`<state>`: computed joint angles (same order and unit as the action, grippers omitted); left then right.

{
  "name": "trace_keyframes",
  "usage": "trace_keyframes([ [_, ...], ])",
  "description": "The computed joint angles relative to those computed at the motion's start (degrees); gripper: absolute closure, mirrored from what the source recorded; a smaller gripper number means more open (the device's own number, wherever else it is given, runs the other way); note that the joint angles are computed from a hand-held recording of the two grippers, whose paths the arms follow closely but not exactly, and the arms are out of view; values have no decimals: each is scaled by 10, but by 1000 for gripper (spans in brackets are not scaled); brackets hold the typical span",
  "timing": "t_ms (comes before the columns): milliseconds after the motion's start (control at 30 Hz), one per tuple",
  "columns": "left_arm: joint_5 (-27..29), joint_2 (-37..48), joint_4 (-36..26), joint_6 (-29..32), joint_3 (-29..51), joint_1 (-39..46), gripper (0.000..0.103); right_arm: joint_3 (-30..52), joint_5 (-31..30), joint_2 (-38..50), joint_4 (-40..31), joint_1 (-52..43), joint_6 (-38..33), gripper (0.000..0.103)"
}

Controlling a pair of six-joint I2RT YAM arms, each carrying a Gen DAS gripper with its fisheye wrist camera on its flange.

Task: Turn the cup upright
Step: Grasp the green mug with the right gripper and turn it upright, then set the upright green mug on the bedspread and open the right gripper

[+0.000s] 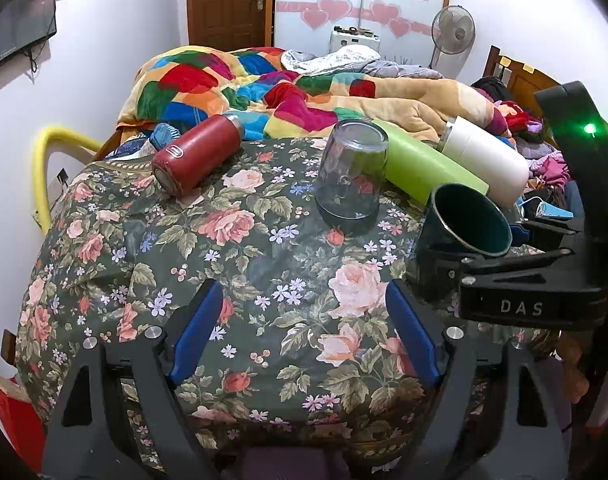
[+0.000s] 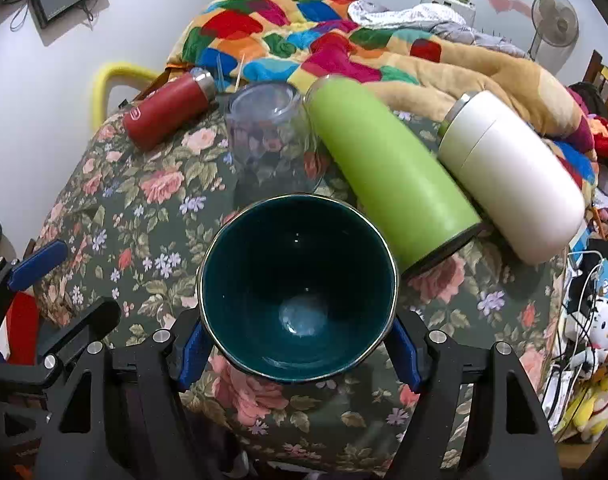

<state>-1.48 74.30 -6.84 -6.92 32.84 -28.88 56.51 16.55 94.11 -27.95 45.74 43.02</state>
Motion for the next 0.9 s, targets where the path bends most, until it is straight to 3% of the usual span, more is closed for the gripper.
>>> trace_keyframes([
  [267,-5,-19,-18,-7,-1,3,17,6,9,5,-18,14,0,31],
  [500,-15,-81,-58,-20,1,-13,17,-13,15,-51,-40,37,19,31],
  [733,-48,-204,-143,-60,32,-69,17,2,146,-170,-153,137,80,31],
  [900,-126,-305,-204,-86,70,-154,16,60,304,-238,-288,260,183,31],
])
